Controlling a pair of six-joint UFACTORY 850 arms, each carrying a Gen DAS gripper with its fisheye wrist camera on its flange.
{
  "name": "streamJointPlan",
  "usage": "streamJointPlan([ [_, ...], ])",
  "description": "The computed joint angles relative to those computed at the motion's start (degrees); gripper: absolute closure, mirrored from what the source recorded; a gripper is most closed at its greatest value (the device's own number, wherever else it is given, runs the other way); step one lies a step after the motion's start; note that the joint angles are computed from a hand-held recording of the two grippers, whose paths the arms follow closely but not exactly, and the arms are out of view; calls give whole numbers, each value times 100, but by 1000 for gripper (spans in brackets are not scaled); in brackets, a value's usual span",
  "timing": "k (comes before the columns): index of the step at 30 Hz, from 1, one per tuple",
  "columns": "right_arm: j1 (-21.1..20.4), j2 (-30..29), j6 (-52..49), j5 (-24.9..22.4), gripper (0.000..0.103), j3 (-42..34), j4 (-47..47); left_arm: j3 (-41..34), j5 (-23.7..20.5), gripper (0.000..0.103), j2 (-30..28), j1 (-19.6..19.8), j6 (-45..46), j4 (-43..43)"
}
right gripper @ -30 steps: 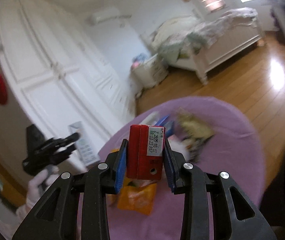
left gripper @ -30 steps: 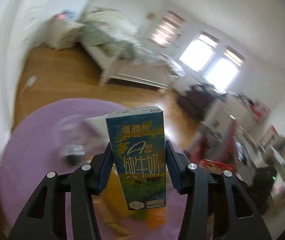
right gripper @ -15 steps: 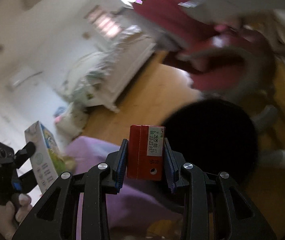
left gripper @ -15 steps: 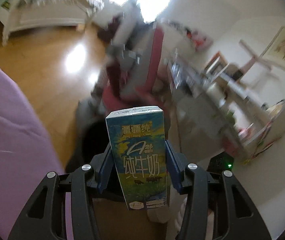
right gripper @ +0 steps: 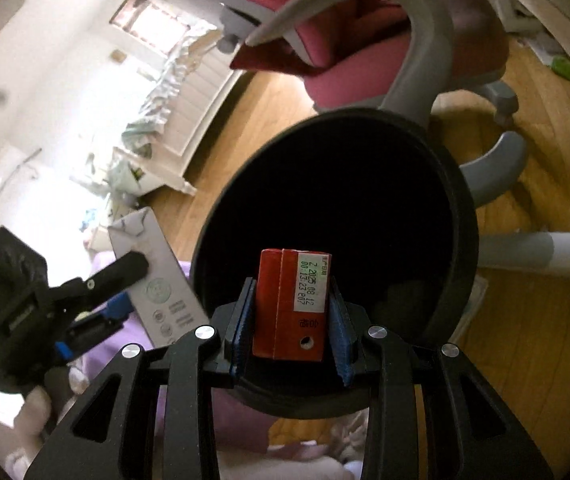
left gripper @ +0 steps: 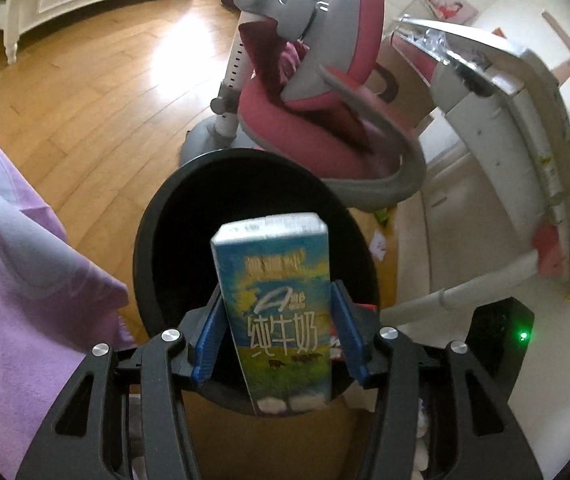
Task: Collect trash
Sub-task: 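Carry the milk carton and red juice box over the black trash bin, then open both tools to drop the carton and juice box into the bin, then grasp the yellow snack bag with the left tool while the right tool grasps a red juice box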
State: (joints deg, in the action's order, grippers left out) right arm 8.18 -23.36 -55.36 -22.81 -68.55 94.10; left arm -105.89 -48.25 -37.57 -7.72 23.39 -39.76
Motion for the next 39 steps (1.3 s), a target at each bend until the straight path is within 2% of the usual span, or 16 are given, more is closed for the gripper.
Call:
streamJointPlan([
  [1,30,22,28,-1,65,34,-56,4,20,39,29,-18,-44,121],
  [2,36,7,93,15,60,-15,-148,16,92,27,71,-40,-102,251],
  [3,16,-11,215,28,56,-100,-299,-71,174,24,41,-85,-193,369],
  [4,39,22,217,97,49,-117,-305,6,255,24,144,-79,-115,359],
  [5,33,3,240,123,47,-183,-350,-11,263,24,161,-81,-57,322],
  [11,177,137,202,177,45,-323,-444,599,456,24,904,139,518,-274],
  [15,443,151,304,171,41,-623,-837,1261,706,17,1593,458,892,-733],
  [16,547,159,243,148,30,-709,-864,1428,780,17,1770,568,980,-838],
  [17,625,149,186,127,26,-791,-863,1635,859,17,1981,710,1042,-916],
  [21,1043,-36,467,-112,26,-1388,-1570,2290,1142,17,2611,1284,1069,-1062],
  [27,1743,-521,889,-669,26,-2510,-2795,3139,1569,17,3327,2566,815,-1185],
  [29,2005,-761,926,-957,26,-3003,-3183,3246,1520,18,3335,3053,666,-1178],
  [34,2709,-1493,1127,-1566,26,-4391,-4536,3237,1166,19,3014,3656,524,-1337],
  [36,2975,-1621,1149,-1425,26,-4609,-5095,3211,993,22,2876,3755,573,-1519],
  [39,3290,-1919,1843,-1232,26,-5081,-6349,3182,685,25,2705,3861,743,-1877],
])
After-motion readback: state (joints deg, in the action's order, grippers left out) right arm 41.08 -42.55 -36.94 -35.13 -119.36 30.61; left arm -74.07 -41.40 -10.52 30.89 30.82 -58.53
